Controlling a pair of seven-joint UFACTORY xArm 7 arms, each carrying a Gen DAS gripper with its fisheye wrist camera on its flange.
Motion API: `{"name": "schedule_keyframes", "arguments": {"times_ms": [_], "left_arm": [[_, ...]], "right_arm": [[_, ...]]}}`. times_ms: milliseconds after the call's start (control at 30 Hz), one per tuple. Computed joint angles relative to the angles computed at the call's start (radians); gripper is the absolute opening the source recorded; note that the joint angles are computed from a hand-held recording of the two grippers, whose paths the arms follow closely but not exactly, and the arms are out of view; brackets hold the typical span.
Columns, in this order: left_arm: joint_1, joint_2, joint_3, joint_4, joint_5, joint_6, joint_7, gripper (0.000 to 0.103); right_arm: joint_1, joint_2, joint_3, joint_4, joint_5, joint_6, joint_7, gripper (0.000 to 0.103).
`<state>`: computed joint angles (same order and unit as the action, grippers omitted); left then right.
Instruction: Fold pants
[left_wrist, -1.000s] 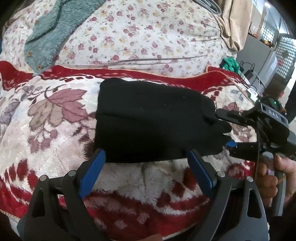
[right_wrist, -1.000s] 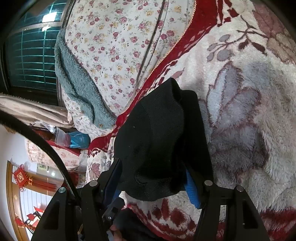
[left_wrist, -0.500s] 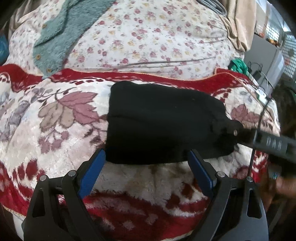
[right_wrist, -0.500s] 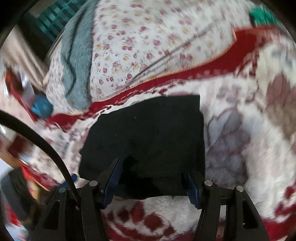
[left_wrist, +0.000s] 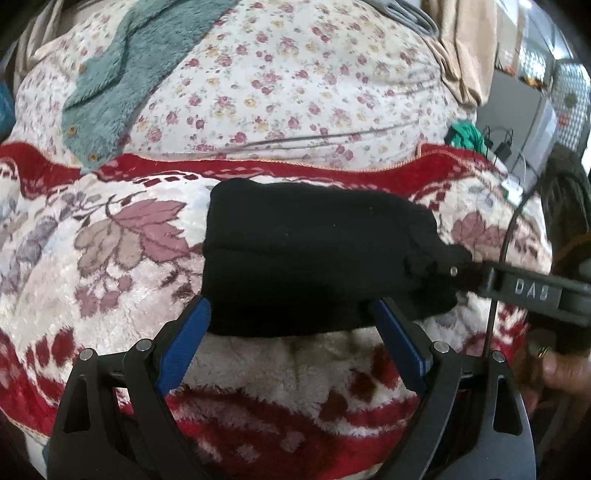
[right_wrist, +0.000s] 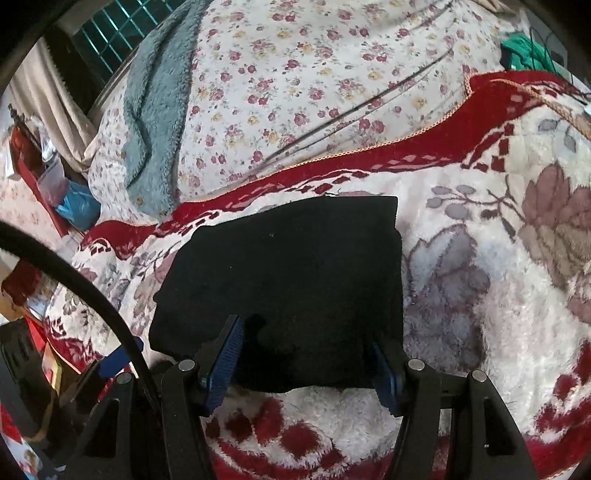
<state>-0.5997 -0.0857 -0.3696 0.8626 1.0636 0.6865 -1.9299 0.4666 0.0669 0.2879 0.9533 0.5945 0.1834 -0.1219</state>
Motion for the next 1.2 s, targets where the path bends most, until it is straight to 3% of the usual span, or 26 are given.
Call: {"name": "schedule_keyframes", "arguments": {"times_ms": [167, 1200], "left_arm": [[-0.012, 0.013, -0.001, 0.016, -0.033, 0.046, 0.043, 0.090], [-0.020, 0.033, 0.014, 0.023, -0.064, 0.013, 0.070, 0.090]], "right_arm": [[0.001, 0.001, -0.002, 0.001, -0.011, 0.006, 0.007, 0.062], [0.001, -0.001, -0.001, 0.002, 0.005, 0.009, -0.004, 0.062]]}}
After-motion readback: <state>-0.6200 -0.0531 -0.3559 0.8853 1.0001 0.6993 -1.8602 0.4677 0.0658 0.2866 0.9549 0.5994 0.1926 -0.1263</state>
